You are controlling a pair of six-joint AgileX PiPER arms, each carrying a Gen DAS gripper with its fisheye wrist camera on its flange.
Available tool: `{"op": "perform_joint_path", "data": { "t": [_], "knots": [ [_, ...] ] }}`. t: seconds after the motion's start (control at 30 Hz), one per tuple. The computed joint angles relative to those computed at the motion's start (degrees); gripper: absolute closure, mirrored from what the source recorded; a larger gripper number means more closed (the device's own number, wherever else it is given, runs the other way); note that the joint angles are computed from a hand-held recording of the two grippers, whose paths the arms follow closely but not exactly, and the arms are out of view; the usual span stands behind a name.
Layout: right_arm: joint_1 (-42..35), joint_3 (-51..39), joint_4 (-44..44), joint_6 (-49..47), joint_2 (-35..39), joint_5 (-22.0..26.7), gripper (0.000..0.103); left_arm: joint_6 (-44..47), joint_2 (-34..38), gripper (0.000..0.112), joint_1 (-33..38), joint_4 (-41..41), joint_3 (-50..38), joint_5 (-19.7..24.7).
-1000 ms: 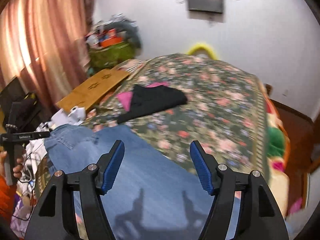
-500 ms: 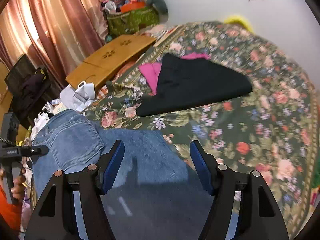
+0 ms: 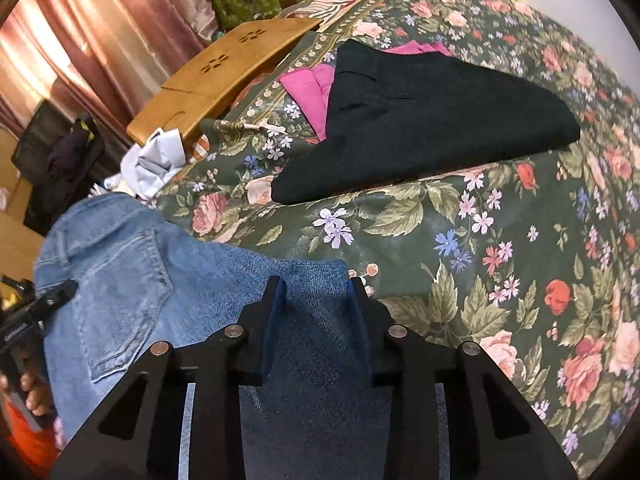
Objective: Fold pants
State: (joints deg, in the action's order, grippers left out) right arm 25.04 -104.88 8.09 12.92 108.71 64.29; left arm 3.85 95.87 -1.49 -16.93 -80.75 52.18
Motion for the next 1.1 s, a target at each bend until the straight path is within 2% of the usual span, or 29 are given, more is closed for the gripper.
{"op": "perform_joint_path", "data": {
  "t": [0.2,0.23,0.27,0.3,0.33,0.47,0.57,0.6,0.63,0.67,0.7,0.77,0.87,0.97,1.1],
  "knots": [
    [2.0,-3.6,-5.7,1.3,0.8,3.2,0.073,3.4,-0.5,0.086,2.5,-4.4,4.8,1.0],
    [2.6,-4.0,-6.9,2.5,0.6,3.8,0.073,3.9,-0.2,0.079,3.4,-5.4,3.9,2.4],
    [3.1,-4.4,-7.5,3.0,0.1,4.6,0.073,3.8,0.1,0.065,4.1,-5.6,2.8,3.8],
    [3.4,-4.1,-7.6,3.1,-0.9,4.9,0.072,3.4,0.2,0.057,4.6,-5.5,1.8,4.5],
    [3.8,-3.5,-7.7,3.3,-1.8,4.7,0.068,3.5,0.0,0.047,5.3,-5.6,1.4,4.5],
    [5.7,2.6,-7.2,4.9,-8.9,2.3,0.054,5.1,1.9,0.042,8.2,-7.0,-2.2,4.5],
    [7.5,6.6,-6.7,6.7,-12.7,1.8,0.052,6.5,7.8,0.042,11.0,-10.8,-7.8,9.4],
    [8.1,8.0,-6.7,7.3,-13.8,1.8,0.052,6.4,9.1,0.045,11.7,-11.8,-8.7,10.1],
    [8.6,9.6,-6.6,7.9,-15.1,1.5,0.052,6.3,9.3,0.063,12.0,-11.7,-8.8,9.9],
    [9.4,11.4,-6.9,9.0,-16.4,1.3,0.052,4.8,9.2,0.092,11.5,-9.3,-8.6,8.6],
    [10.1,13.1,-7.1,10.1,-17.5,1.0,0.052,3.1,8.6,0.098,10.8,-6.8,-8.1,7.2],
    [11.2,16.5,-7.2,11.9,-19.4,0.5,0.052,2.6,6.7,0.099,10.3,-5.4,-6.5,4.7],
    [13.1,21.4,-8.9,15.2,-22.1,-1.8,0.051,-2.5,1.0,0.103,6.7,5.3,-1.7,-2.2],
    [13.2,19.8,-9.1,16.0,-22.1,0.2,0.05,-2.5,0.4,0.103,6.3,7.8,0.5,-2.6],
    [12.7,19.3,-9.6,18.5,-23.1,-2.7,0.05,-1.0,1.4,0.102,5.8,9.4,3.1,-3.0]
  ]
}}
